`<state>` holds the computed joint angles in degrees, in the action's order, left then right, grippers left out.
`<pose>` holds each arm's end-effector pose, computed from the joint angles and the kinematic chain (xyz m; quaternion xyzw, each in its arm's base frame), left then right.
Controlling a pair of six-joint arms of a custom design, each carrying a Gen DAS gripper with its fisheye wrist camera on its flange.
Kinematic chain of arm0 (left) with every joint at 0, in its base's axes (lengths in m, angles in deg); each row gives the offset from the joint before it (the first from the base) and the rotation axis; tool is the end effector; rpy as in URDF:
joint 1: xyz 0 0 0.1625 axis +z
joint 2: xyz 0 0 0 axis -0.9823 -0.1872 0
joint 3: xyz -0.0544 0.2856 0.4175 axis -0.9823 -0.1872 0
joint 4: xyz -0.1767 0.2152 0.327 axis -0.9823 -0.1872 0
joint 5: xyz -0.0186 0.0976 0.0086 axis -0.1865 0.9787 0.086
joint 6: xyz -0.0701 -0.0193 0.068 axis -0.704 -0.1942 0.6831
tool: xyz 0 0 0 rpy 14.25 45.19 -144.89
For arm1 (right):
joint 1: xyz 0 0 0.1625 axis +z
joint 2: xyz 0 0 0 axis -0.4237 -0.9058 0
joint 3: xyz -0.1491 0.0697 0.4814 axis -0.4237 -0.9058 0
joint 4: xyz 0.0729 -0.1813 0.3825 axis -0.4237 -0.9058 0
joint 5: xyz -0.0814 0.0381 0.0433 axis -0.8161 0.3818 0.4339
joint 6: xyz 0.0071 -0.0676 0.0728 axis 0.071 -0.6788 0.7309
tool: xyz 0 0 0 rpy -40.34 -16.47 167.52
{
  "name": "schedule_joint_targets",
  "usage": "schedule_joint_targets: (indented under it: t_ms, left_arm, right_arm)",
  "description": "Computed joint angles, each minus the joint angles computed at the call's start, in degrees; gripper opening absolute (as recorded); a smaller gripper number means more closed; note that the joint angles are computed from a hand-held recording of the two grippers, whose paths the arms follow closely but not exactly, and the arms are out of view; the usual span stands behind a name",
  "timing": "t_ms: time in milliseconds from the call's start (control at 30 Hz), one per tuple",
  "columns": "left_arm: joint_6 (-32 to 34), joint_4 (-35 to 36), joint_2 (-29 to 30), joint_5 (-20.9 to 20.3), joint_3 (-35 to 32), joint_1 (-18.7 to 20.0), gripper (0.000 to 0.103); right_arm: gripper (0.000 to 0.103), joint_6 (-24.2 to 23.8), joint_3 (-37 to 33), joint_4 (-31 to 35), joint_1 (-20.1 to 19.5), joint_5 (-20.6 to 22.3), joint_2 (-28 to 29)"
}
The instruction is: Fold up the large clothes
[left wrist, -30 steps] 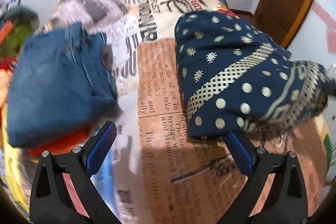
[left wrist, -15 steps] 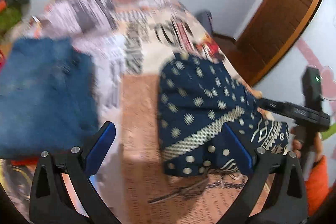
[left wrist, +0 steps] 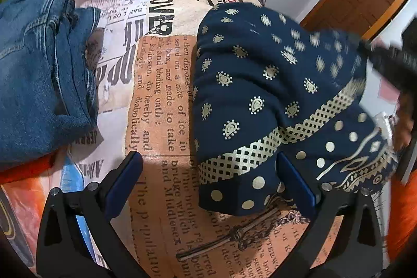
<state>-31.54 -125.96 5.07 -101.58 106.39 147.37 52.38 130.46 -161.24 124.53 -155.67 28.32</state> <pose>-0.0746 -0.6850 0.1589 0.0433 0.9483 -0.2320 0.2123 0.2401 -0.7496 0.1644 0.2439 -0.9341 0.2295 0.1240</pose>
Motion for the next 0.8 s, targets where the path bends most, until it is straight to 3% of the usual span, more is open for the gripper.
schedule_joint_targets:
  t_ms: [167,300,367,533,633,667,700,733,800]
  left_arm:
    - [-0.3,-0.1,-0.1,0.1,0.5,0.2,0.103]
    - [-0.5,0.1,-0.4,0.2,1.1,0.3,0.103]
    - [-0.6,0.4,-0.4,0.5,1.0,0.1,0.103]
    - [0.9,1.3,-0.4,4.3,1.3,-1.5,0.103]
    - [2.4,0.5,-0.5,7.5,2.2,-2.9,0.103]
    - [2.5,0.2,-0.5,8.2,2.5,-3.2,0.103]
    - [2.5,-0.1,-0.5,8.8,2.7,-3.4,0.103]
    - [2.2,-0.4,-0.5,9.5,3.0,-3.7,0.103]
    - [2.0,-0.9,-0.6,10.7,3.7,-4.2,0.103]
  right_arm:
    - [0.007,-5.5,-4.7,-3.7,1.4,-9.9,5.7]
    - [0.007,-0.7,-8.9,1.0,-0.8,-16.1,9.5]
    - [0.007,-1.2,-8.9,0.2,-1.2,-18.7,10.3]
    - [0.008,-2.4,-5.9,-2.0,-0.8,-22.8,7.9]
    - [0.010,1.1,-3.1,3.9,-0.4,-18.9,3.1]
    - [0.012,2.1,-2.2,4.9,-0.3,-16.9,2.0]
    - [0.024,2.7,-1.1,5.1,-0.1,-15.1,0.9]
    - [0.042,2.5,0.9,5.0,0.4,-13.3,-0.7]
    - [0.068,0.9,4.6,2.1,1.1,-11.2,-2.2]
